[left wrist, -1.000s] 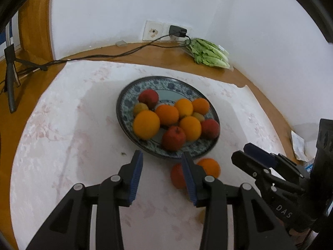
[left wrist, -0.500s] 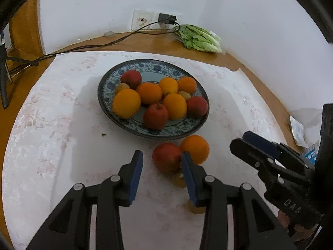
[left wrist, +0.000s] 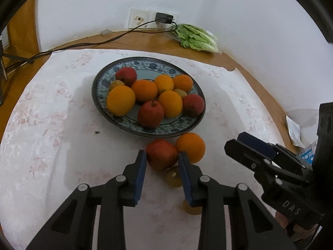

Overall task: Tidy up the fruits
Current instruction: 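Grasp a red apple with the left tool while the right tool grasps an orange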

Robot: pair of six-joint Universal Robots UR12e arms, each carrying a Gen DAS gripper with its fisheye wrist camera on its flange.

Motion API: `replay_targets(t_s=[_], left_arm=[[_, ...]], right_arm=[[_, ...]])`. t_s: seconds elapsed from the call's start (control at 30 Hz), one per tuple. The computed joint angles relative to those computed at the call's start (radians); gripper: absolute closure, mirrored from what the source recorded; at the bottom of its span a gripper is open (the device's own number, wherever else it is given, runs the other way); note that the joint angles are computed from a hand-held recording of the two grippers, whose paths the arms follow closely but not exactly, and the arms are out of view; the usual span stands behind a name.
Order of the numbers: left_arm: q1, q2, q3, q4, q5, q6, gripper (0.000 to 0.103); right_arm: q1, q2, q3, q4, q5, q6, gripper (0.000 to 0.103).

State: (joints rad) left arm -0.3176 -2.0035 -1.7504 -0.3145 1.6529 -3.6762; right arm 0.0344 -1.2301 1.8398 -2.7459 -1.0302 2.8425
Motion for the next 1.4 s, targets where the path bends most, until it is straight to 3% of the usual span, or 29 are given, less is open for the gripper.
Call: replay_targets(t_s=[0.53,1.1,1.4], left_arm=[[0.028,0.043,-0.069,0.053,0.015,-0.070,0.071],[0.037,0.048,-0.090,0.101,-0.006,-0.076,0.071],[0.037,0.050,-0.092,0.102,-0.002,-0.079,0.072]], right_arm=[[0.050,0.009,-0.020,0.103,-0.018,-0.091,0.061],[0.059,0.029,-0.051,0.129,-0.017,0.001,0.061],[0.059,0.025,-0.057,0.172,0.005,-0.020,0.061]])
